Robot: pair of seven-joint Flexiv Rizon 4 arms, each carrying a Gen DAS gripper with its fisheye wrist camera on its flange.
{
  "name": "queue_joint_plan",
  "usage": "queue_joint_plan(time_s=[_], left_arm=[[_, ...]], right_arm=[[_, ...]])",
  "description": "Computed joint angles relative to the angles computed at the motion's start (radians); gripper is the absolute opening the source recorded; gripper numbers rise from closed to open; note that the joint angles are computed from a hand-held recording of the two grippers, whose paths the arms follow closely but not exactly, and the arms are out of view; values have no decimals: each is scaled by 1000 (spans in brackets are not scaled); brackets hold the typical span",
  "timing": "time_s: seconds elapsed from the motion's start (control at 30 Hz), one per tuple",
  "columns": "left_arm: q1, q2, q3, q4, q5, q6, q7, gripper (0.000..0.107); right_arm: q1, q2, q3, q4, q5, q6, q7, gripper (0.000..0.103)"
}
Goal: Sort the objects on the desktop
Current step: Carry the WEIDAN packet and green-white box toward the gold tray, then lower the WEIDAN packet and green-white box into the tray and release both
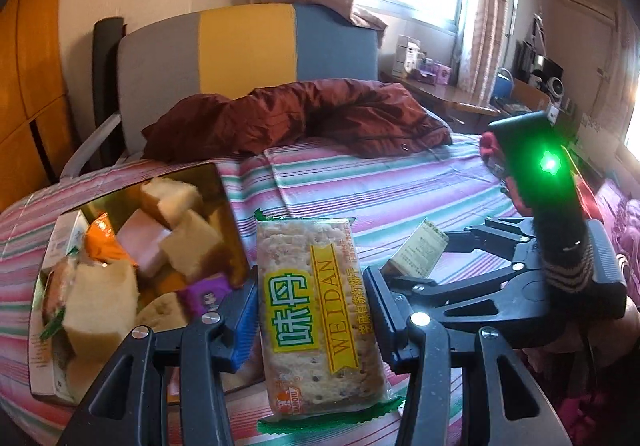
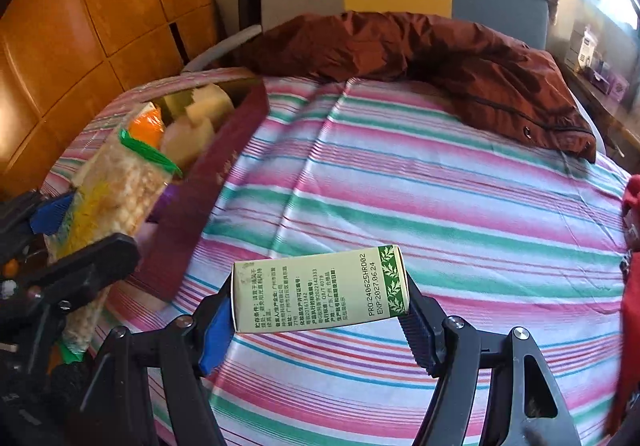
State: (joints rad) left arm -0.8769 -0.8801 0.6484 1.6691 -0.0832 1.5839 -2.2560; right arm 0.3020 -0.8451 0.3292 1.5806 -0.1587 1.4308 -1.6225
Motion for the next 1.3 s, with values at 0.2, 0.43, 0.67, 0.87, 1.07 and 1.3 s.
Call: queue_joint_plan(time_s=[0.2, 0.43, 0.67, 0.87, 1.07, 1.3], left_arm=[[-24, 34, 47, 93, -22, 30, -40, 50], [-100, 65, 157, 258, -112, 57, -90, 50], [-189, 75, 256, 429, -226, 54, -128, 49], [-184, 72, 244, 480, -294, 76, -102, 49], [-108, 59, 169, 431, -308, 70, -30, 49], [0, 36, 82, 343, -307, 106, 43, 49]], right_arm=[[18, -1, 29, -27, 2, 1, -8, 72], [18, -24, 111, -86, 20, -26, -66, 72], [40, -51, 171, -139, 51, -66, -158, 72], [88, -75, 171, -202, 94, -106, -196, 72], [151, -95, 127, -275, 118, -136, -185, 73], [225, -165, 51, -423, 119, -218, -113, 73]])
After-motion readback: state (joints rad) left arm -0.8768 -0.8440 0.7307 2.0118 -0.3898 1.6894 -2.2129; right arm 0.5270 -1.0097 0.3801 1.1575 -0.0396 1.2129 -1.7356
